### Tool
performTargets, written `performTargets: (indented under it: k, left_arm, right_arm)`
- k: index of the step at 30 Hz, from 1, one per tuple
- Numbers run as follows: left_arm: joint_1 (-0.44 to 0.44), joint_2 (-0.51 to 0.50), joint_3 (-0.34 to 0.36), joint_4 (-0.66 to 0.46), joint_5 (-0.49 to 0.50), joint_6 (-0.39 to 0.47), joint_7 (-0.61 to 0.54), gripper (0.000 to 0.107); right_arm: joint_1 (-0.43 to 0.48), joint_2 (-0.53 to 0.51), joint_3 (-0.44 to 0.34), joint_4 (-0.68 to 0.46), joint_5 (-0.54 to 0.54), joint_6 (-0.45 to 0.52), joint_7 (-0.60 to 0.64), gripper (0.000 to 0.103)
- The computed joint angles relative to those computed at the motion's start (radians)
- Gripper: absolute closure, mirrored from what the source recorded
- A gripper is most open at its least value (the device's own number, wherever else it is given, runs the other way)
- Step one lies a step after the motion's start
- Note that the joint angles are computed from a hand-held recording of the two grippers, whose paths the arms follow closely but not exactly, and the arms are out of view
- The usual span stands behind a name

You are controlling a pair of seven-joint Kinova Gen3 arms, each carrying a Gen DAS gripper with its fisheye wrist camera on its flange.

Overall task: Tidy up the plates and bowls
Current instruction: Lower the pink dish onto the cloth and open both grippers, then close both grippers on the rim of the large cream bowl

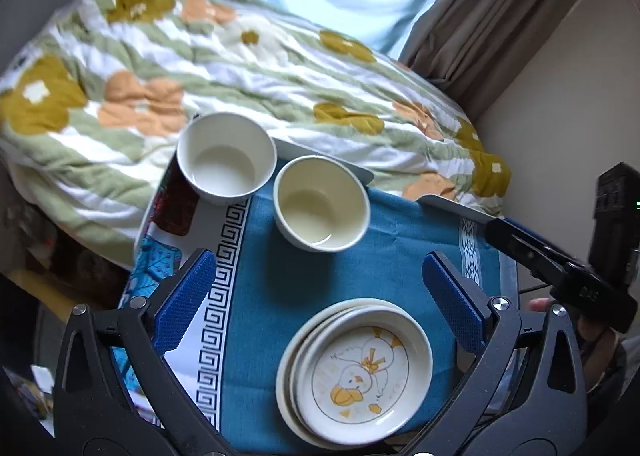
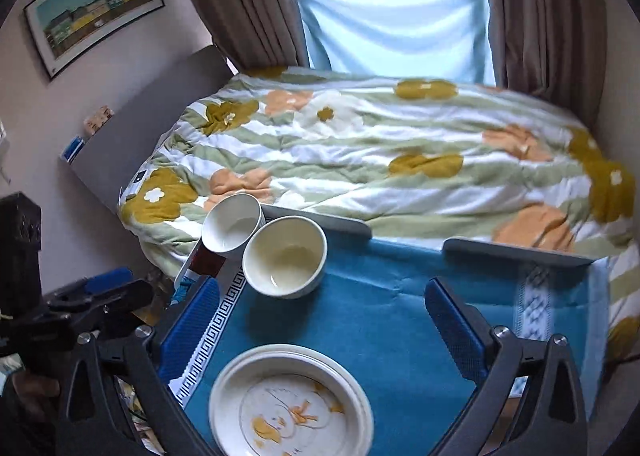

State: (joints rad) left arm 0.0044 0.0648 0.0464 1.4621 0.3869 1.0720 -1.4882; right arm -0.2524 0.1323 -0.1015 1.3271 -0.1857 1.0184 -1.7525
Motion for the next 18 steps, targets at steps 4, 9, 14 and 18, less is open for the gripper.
performTargets:
  k: [4,9,14,18]
  left_arm:
    - [-0.046,0.119,-0.003,-0.015,0.073,0.019,-0.068,0.019]
    - [-0.065,0.239,0.028,-0.053,0.095,0.018,-0.098,0.042]
    - [-0.052,0.338,0.052,-0.116,0.071,0.025,-0.091,0.065]
    - [-0.039,0.380,0.062,-0.152,0.040,0.034,-0.085,0.082]
  right_arm:
    - [-0.024,0.129,0.002,-0.079,0.009,0.044,-0.071,0.002]
    - [-0.017,0.237,-0.004,-0.130,-0.016,0.079,-0.094,0.026]
    - [0.001,0.306,-0.013,-0.154,-0.055,0.087,-0.088,0.042]
    - [0.008,0.339,-0.019,-0.170,-0.072,0.089,-0.080,0.056]
